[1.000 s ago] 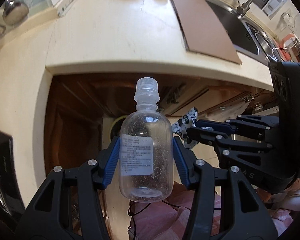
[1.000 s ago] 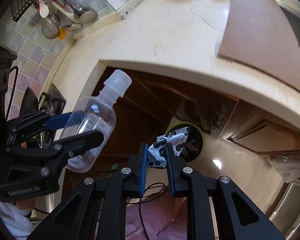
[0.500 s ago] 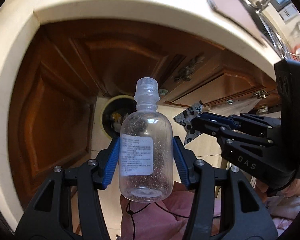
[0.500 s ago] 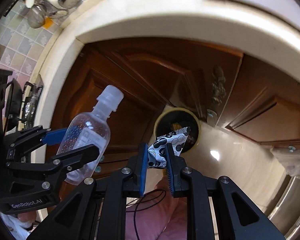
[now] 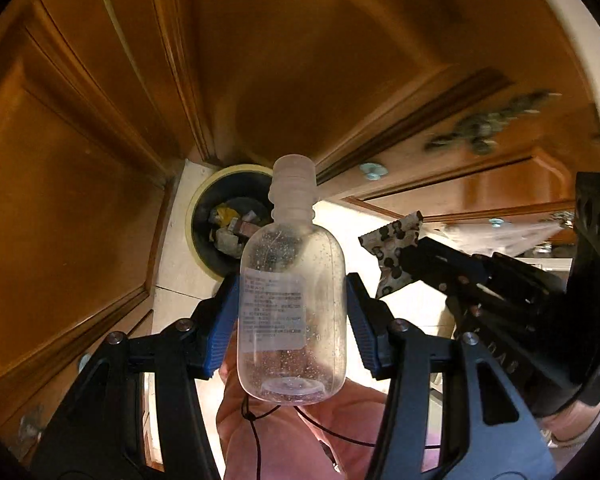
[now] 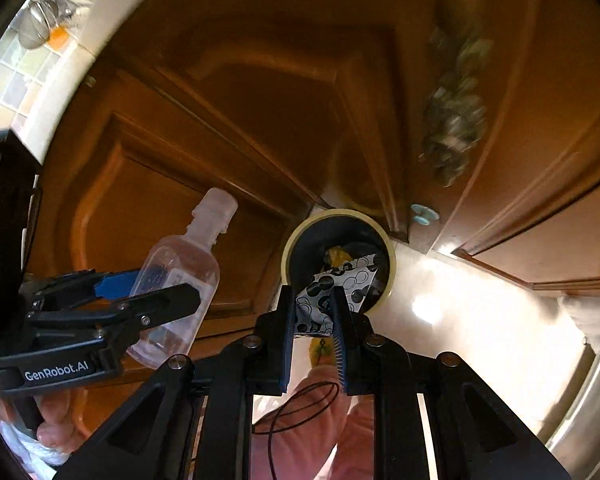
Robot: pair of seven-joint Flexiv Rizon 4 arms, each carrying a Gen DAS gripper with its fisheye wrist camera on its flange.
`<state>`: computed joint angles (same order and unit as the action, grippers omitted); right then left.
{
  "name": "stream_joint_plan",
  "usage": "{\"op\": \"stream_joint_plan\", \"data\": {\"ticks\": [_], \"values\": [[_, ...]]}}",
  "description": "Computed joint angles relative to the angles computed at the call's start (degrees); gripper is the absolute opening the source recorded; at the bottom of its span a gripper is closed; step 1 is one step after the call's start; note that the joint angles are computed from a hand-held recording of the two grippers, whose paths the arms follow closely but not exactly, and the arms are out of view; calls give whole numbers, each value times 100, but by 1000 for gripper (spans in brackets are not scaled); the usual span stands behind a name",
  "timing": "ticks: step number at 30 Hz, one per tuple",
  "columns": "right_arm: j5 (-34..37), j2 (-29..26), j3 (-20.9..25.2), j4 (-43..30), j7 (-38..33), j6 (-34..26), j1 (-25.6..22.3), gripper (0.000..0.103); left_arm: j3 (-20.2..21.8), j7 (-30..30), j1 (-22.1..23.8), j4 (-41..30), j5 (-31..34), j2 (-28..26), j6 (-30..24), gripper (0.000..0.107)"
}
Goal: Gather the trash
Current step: 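Open both tools to drop the bottle and wrapper into the bin, then raise both tools back up to the trash pile on the counter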
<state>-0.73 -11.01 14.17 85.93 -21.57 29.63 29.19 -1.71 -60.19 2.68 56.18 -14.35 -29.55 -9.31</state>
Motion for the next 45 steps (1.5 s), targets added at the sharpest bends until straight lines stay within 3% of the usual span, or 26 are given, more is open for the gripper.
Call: {"op": "stream_joint_plan", "data": {"ticks": [8, 10, 11, 12, 14, 15, 17, 21, 35, 43, 45], "values": [[124, -543, 6, 618, -113, 1340, 4, 17, 34, 243, -92, 543, 213, -340, 816, 52], [201, -666, 29, 748, -168, 1607, -14, 20, 21, 252, -79, 455, 210, -502, 811, 53], [183, -716, 23, 822, -172, 1715, -5, 28, 10, 293, -81, 440, 214, -561, 858, 54], [55, -728, -20, 909, -86, 1781, 39, 39, 4, 342, -83, 417, 229, -603, 894, 58], [-126, -766, -57, 1009, 39, 1920, 103, 49, 8, 417, -119, 369, 300, -668, 943, 69], [-168, -795, -58, 1028, 49, 1972, 108, 51, 7, 437, -134, 342, 322, -699, 918, 78], [-198, -851, -39, 1033, -2, 2053, 95, 51, 7, 456, -157, 285, 350, -724, 803, 85], [-264, -857, -35, 1008, -13, 2056, 95, 51, 14, 563, -190, 190, 422, -755, 698, 86], [-345, -299, 30, 595, 28, 1127, 147, 51, -11, 416, -91, -825, 297, -484, -290, 86], [-489, 247, 46, -101, 194, 67, 221, 52, -139, 144, 85, -2318, 12, -565, -1318, 86], [-592, 358, 49, -358, 253, -243, 263, 55, -224, 37, 146, -3049, -132, -760, -1679, 86]]}}
